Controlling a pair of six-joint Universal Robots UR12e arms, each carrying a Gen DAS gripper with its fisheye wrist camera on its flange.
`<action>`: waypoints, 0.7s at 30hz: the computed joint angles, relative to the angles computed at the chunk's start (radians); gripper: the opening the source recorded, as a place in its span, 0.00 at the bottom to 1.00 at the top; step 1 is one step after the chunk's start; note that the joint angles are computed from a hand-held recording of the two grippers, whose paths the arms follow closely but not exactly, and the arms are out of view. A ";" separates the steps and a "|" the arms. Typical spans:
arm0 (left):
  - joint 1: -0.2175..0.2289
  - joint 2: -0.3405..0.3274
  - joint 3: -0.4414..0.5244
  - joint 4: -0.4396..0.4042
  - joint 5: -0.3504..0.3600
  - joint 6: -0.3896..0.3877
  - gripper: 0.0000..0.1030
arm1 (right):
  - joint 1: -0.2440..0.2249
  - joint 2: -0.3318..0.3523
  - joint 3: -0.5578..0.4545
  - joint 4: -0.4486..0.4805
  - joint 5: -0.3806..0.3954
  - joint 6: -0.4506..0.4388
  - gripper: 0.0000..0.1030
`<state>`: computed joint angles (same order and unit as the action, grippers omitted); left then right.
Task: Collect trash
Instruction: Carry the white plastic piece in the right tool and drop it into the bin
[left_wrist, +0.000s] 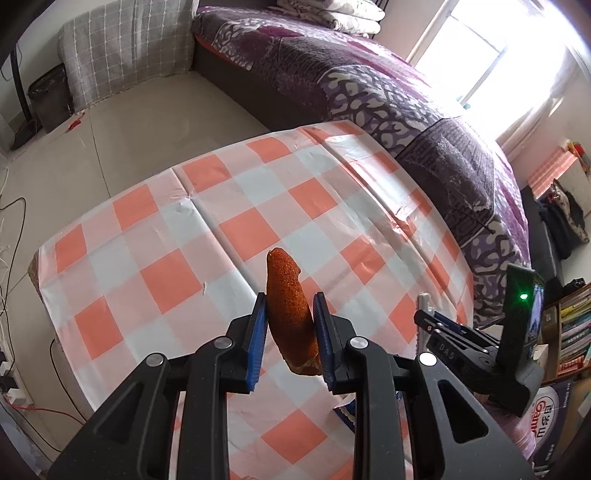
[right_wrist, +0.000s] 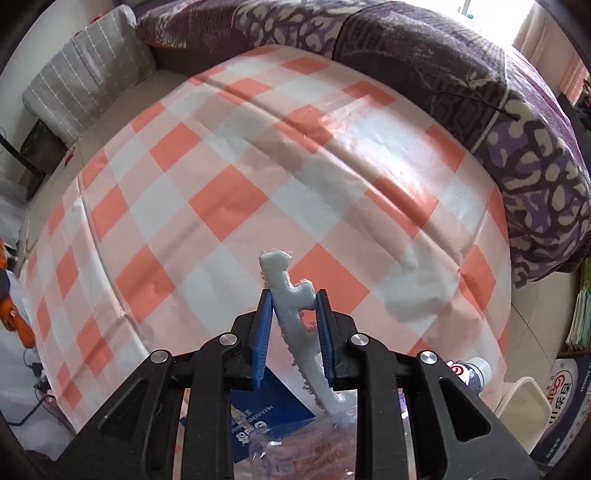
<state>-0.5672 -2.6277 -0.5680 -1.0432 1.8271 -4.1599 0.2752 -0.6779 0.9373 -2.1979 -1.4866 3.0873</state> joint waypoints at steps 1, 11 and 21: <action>0.000 0.001 -0.002 0.003 0.003 0.000 0.25 | -0.004 -0.013 0.021 -0.041 0.018 0.014 0.22; -0.028 0.014 -0.018 0.074 0.188 0.012 0.25 | -0.018 -0.064 0.116 -0.414 0.129 0.193 0.22; -0.045 -0.013 0.033 0.093 0.239 0.067 0.25 | -0.041 -0.161 0.295 -0.645 0.160 0.347 0.22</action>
<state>-0.6125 -2.6412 -0.5346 -0.9507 2.0659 -4.0927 0.2342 -0.8389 1.2324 -2.8429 -1.3265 3.4345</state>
